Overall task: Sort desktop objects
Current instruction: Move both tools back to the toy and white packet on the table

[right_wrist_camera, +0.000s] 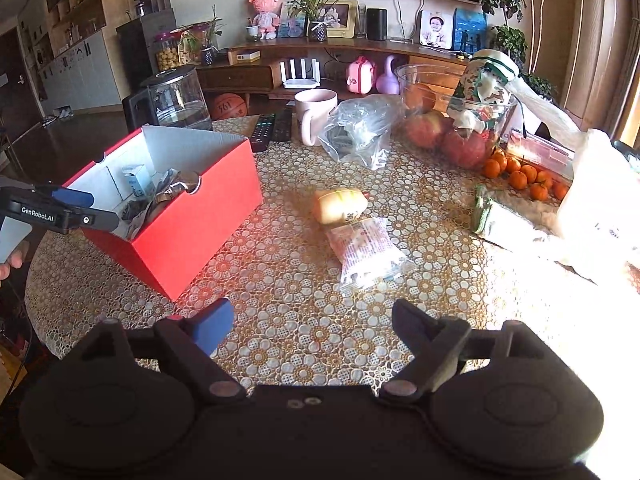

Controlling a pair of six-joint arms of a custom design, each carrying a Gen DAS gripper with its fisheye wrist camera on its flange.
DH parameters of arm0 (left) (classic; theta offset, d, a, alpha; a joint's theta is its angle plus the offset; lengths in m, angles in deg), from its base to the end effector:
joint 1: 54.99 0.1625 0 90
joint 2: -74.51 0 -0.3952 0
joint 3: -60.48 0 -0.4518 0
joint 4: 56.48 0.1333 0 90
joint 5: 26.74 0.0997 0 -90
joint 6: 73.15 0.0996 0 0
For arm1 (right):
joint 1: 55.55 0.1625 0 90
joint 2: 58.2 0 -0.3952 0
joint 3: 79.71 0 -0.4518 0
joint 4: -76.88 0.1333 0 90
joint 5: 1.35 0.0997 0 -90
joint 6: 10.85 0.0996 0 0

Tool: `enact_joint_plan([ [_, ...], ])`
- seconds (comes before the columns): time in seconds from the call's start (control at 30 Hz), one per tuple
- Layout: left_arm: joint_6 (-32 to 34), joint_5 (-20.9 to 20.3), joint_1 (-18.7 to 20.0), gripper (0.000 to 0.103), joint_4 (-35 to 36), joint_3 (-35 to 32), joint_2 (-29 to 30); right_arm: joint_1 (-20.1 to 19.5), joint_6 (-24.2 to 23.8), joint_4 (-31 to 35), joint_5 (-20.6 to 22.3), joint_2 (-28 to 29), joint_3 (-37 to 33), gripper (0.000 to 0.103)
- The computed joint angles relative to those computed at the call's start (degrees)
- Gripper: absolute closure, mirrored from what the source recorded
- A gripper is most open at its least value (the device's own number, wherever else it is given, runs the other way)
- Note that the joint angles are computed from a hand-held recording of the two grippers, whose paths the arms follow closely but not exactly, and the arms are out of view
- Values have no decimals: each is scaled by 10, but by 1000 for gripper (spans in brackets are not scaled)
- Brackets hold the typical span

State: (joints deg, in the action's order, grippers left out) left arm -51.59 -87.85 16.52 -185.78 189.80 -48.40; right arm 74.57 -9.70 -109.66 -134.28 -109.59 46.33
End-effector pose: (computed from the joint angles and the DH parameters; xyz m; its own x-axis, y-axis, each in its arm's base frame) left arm 0.0562 -0.4040 0.4248 -0.7518 0.3195 -0.5769 0.5834 0.7300 -0.3560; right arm 0.3632 -0.3294 0.0051 -0.7354 -0.2633 0.6244 -0.5833 0.7150 -0.3854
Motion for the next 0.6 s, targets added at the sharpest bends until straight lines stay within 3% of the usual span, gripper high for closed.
enact_joint_plan([
  [0.3, -32, -15, -58, 1, 28, 13, -4, -16, -25, -33, -5, -4, 14, 14],
  [0.6, -51, -29, -96, 1, 24, 2, 57, -40, -57, -59, 5, -2, 14, 14],
])
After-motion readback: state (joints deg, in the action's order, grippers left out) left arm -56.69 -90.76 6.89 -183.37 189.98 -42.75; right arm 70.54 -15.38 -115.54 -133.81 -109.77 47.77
